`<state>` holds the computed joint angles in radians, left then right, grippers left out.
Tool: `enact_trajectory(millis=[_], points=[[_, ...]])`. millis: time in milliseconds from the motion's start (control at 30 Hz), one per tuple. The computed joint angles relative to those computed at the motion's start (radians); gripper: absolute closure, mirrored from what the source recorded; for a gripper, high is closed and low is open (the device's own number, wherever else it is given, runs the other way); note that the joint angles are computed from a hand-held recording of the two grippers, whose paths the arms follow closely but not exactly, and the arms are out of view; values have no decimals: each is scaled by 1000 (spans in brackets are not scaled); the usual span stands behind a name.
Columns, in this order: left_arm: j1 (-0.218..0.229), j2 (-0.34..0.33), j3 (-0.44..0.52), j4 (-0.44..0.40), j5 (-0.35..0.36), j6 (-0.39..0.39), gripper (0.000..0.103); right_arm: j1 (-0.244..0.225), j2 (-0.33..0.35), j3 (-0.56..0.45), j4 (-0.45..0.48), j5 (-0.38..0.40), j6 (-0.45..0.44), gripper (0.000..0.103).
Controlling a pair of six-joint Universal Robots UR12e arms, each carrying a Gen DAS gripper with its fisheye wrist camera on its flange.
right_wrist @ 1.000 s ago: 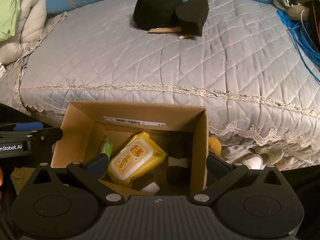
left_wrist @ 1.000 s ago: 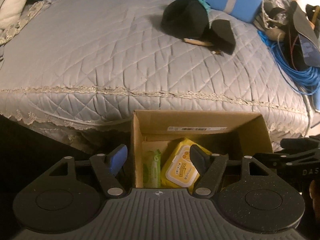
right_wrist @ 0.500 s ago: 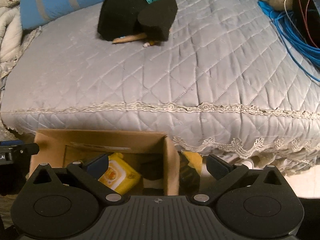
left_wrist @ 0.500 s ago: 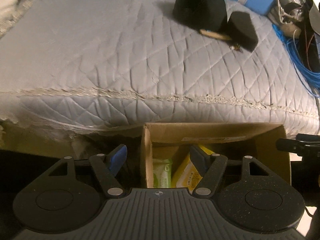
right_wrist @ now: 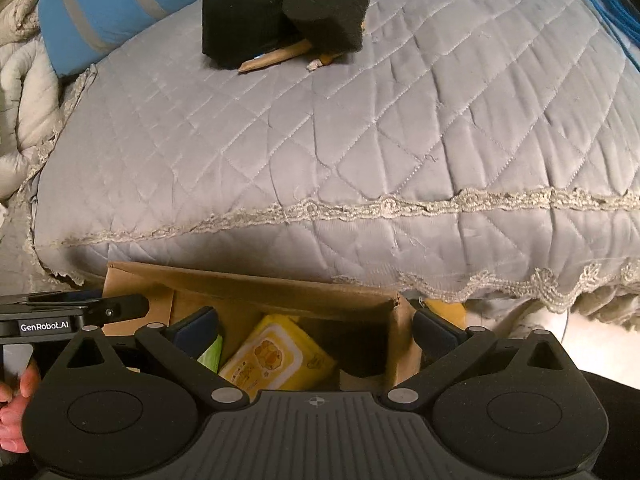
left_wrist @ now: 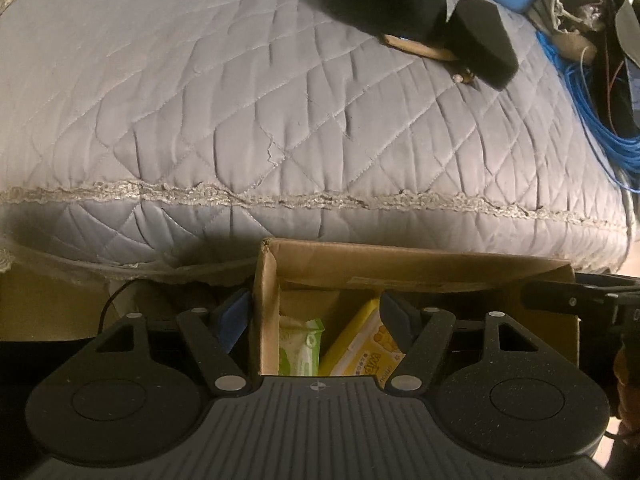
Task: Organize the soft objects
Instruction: 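Withdraw both open grippers from the cardboard box, then move both open grippers toward the black earmuffs and sponge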
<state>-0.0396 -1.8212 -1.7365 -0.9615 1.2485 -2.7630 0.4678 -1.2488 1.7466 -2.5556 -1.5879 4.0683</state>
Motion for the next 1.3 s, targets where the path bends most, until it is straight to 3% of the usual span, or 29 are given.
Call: enact_trajectory(millis=[167, 433, 567, 700, 867, 1133, 1300], points=[[5, -4, 4, 2, -5, -48, 34, 5, 14, -18, -2, -25, -40, 0], [-1, -1, 0, 11, 11, -37, 34, 8, 27, -43, 52, -48, -84, 1], [4, 7, -11, 46, -8, -28, 33, 33, 42, -89, 142, -133, -165, 4], [3, 23, -40, 158, -4, -22, 33, 45, 43, -102, 170, -225, -154, 2], [-2, 29, -54, 262, 1, -23, 33, 47, 33, -84, 100, -308, -116, 0], [-6, 27, -55, 379, -28, 0, 33, 51, 41, -82, 11, -423, -197, 0], [-13, 10, -38, 419, -49, -1, 33, 43, 55, -91, 0, -455, -220, 0]])
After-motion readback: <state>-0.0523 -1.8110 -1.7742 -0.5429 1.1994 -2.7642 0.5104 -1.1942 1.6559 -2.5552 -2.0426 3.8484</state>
